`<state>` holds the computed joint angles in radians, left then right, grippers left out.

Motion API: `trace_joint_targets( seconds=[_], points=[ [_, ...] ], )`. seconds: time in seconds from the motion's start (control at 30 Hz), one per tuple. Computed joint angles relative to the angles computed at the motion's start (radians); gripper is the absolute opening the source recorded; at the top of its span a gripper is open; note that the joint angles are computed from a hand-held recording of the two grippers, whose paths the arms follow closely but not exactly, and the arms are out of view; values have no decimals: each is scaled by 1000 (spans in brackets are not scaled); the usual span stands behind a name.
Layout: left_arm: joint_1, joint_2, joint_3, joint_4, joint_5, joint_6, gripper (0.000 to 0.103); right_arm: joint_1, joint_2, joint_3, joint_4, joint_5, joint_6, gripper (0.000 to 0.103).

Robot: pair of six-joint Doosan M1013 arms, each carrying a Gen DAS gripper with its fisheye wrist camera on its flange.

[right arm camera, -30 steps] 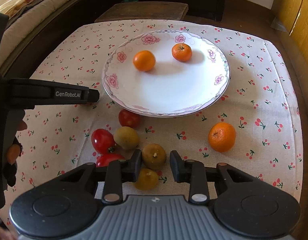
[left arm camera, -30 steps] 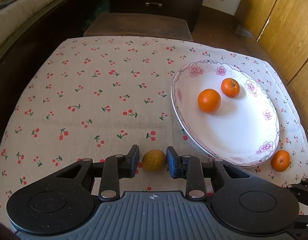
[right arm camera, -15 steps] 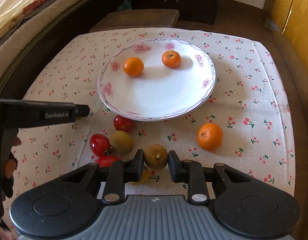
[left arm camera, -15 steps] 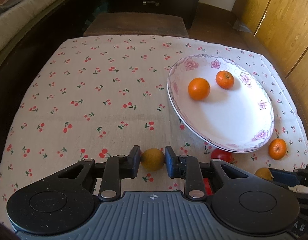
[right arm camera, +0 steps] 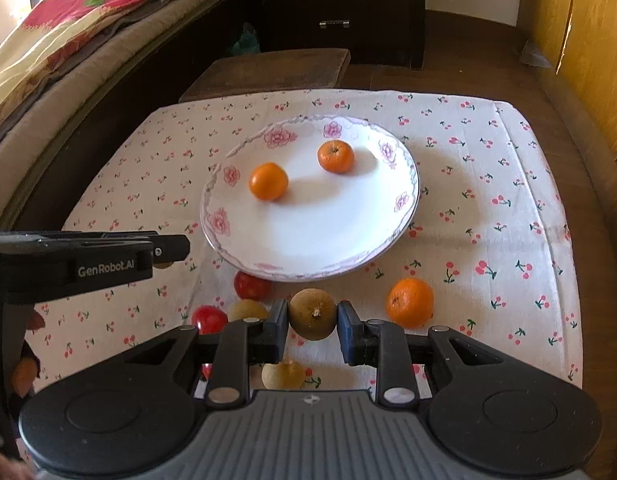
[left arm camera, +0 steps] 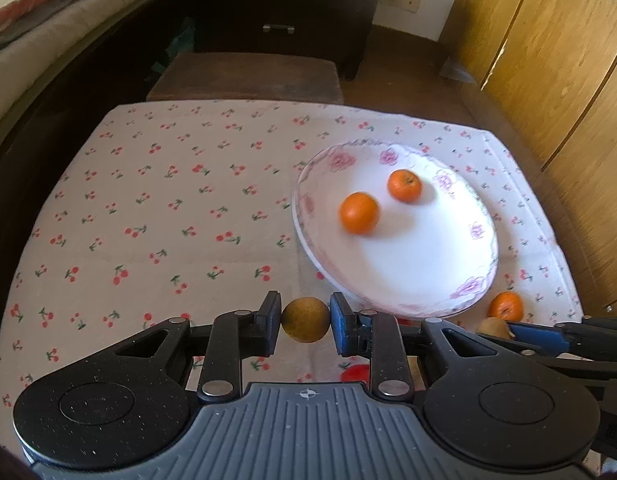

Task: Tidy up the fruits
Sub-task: 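Close the left gripper on a brown fruit while the right gripper grasps another, then lower both brown fruits into the white bowl and open both grippers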

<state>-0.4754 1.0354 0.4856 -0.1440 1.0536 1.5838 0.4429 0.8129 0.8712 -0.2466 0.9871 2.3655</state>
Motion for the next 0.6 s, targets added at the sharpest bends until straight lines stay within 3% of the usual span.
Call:
trace_joint_targets(
  seconds=[0.27,0.6],
  points=[
    [-9,28,-62,-21,17,-5,34,-11,2,-9,-13,-14,20,28],
    [-24,119,-235,-12,113,-27,34,-29,23,-40,-20,-14,34,28]
  ],
)
